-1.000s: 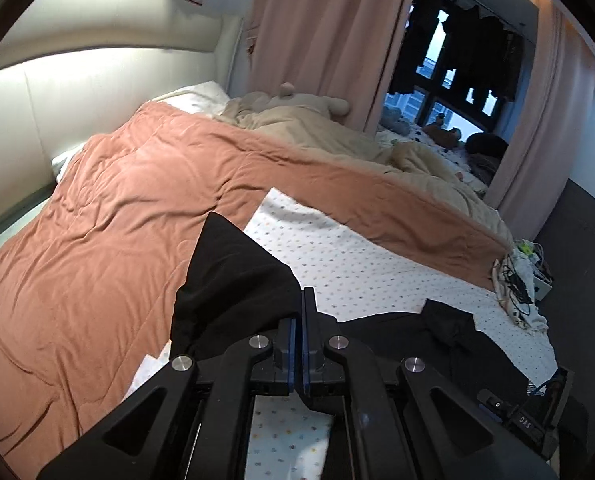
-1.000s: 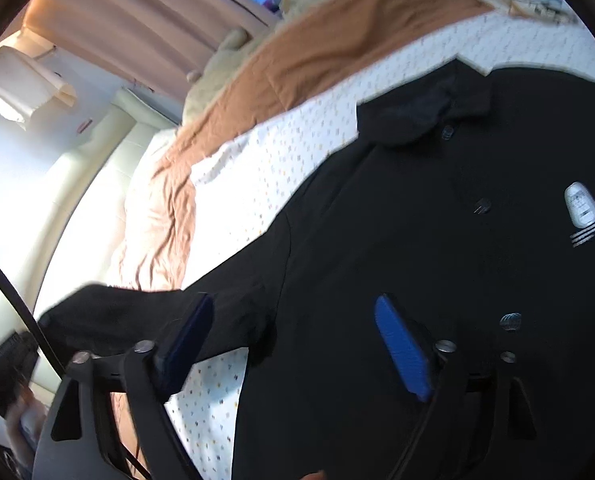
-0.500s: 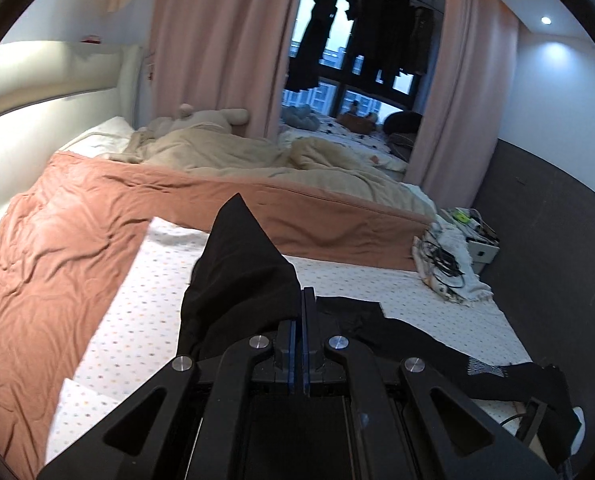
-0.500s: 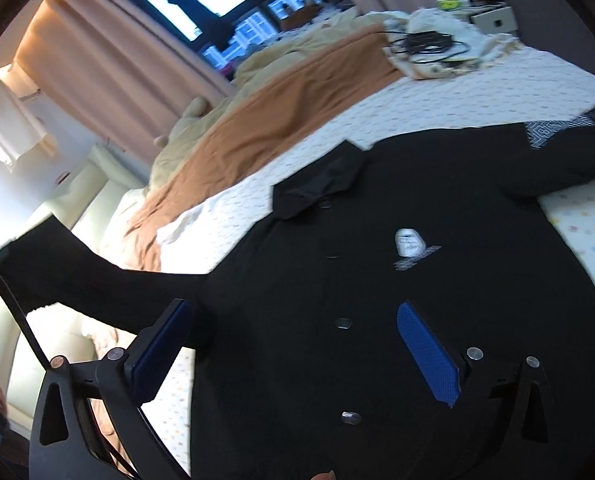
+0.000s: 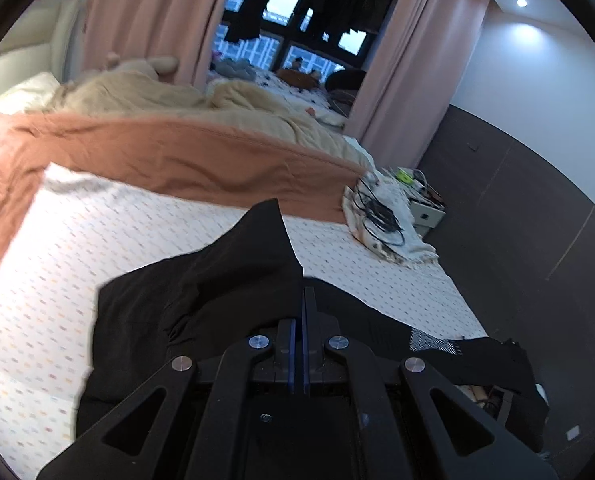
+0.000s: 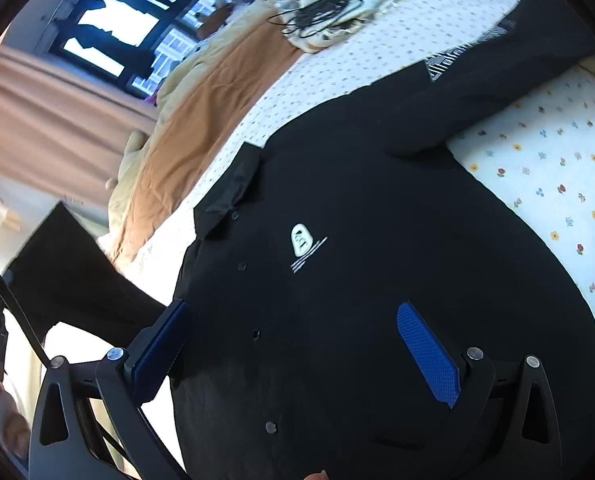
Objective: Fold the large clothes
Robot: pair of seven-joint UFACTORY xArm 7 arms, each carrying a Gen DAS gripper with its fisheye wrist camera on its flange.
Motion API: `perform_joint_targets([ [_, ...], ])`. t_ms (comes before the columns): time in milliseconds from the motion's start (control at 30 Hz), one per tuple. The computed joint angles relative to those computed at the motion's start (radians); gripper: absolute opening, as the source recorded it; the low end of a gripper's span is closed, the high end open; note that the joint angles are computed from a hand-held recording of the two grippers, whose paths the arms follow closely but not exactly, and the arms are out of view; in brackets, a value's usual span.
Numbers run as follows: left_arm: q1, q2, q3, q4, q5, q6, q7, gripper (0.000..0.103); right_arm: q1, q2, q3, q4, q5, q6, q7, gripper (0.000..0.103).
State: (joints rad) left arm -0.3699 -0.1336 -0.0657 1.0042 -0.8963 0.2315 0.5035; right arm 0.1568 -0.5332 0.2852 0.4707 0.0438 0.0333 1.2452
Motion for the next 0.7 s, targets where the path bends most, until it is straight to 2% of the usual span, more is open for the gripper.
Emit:
perform_joint_targets([
  [100, -0.032, 0.077, -0.017, 0.028, -0.124, 0.004, 0.095, 0.004, 0.001, -0.004, -0.032, -0.015, 0.022, 0.008, 0.010, 0.102],
  [200, -0.026, 0.157, -0.072, 0.050, -0.206, -0.009, 0.157, 0.004, -0.020, -0.015, -0.020, -0.029, 0.037, 0.013, 0.047, 0.103],
  [233, -0.020, 0.176, -0.091, 0.051, -0.224, -0.022, 0.168, 0.004, -0.050, -0.027, 0.005, -0.024, 0.031, 0.040, 0.069, 0.103],
  [300, -0.003, 0.219, -0.130, 0.066, -0.329, -0.030, 0.247, 0.004, -0.107, -0.051, 0.048, -0.015, -0.002, 0.097, 0.106, 0.102],
  [367, 0.012, 0.255, -0.158, 0.077, -0.417, -0.021, 0.295, 0.004, -0.086, -0.074, 0.017, -0.036, -0.005, 0.090, 0.112, 0.102],
  [433, 0.018, 0.292, -0.171, 0.093, -0.410, -0.004, 0.255, 0.004, -0.077, -0.085, 0.000, -0.050, 0.000, 0.078, 0.122, 0.102],
  [500, 0.043, 0.318, -0.180, 0.104, -0.436, 0.074, 0.236, 0.004, -0.095, -0.109, 0.012, -0.054, -0.006, 0.111, 0.144, 0.102],
  [600, 0.072, 0.325, -0.184, 0.090, -0.507, 0.153, 0.202, 0.005, -0.098, -0.115, 0.023, -0.065, -0.012, 0.104, 0.175, 0.102],
  [633, 0.078, 0.311, -0.184, 0.068, -0.546, 0.170, 0.203, 0.010, -0.104, -0.116, 0.036, -0.067, -0.016, 0.103, 0.189, 0.102],
  [700, 0.079, 0.289, -0.172, 0.037, -0.572, 0.191, 0.184, 0.029, -0.106, -0.122, 0.046, -0.067, -0.026, 0.106, 0.205, 0.102],
])
